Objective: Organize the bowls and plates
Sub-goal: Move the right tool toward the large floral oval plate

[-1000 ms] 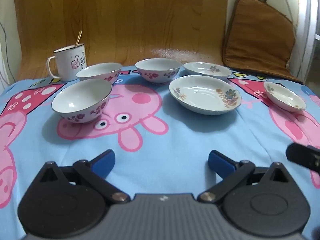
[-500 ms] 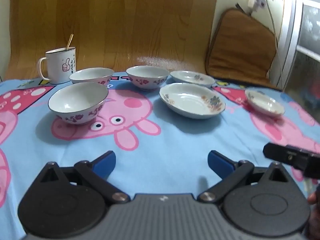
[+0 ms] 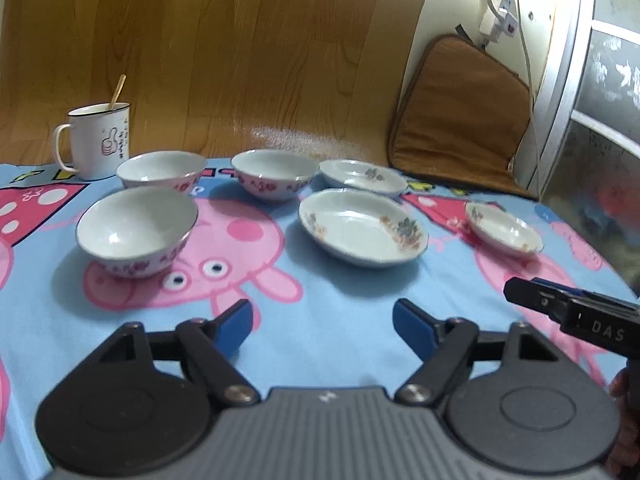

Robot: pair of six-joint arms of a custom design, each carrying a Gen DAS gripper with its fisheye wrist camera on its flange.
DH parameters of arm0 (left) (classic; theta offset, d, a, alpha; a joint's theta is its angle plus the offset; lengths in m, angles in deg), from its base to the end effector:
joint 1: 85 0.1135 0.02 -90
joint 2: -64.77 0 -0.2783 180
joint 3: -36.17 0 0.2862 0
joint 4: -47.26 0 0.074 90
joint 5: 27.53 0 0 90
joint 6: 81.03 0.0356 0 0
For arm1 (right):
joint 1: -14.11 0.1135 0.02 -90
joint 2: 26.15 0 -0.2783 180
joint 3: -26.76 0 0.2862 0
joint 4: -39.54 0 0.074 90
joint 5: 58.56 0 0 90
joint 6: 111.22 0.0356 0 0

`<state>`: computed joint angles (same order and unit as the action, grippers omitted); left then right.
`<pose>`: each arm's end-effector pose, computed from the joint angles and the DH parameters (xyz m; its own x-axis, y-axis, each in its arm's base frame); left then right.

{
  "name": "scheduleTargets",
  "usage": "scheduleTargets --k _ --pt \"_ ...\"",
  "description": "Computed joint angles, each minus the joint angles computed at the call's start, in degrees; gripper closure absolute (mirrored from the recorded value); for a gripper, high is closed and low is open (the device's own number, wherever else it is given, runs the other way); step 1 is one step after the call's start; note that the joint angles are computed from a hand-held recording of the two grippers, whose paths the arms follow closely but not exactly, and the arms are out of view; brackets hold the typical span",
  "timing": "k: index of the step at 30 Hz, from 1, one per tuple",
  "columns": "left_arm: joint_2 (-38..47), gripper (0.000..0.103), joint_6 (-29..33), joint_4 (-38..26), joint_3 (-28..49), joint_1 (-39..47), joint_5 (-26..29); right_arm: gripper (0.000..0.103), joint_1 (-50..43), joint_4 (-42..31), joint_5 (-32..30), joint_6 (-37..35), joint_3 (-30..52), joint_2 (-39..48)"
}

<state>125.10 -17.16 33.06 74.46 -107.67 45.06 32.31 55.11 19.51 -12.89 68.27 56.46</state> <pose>0.2206 -0.0806 0.1841 -0.5536 -0.2242 -0.8020 -0.1100 0.9743 -0.1964 0.2809 0.1001 0.1544 -0.4750 -0.0070 -0.8799 -0.4184 0.8815 0.2189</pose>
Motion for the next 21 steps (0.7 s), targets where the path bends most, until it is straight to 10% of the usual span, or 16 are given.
scheduleTargets --k 9,21 --pt "9.1 0.044 -0.8 1.8 8.9 6.3 12.0 0.064 -7.4 -3.2 -0.8 3.4 8.9 5.1" --pt "20.3 0.044 -3.5 0.3 17.0 9.0 8.0 0.065 -6.4 -12.1 -10.8 1.2 18.8 12.5"
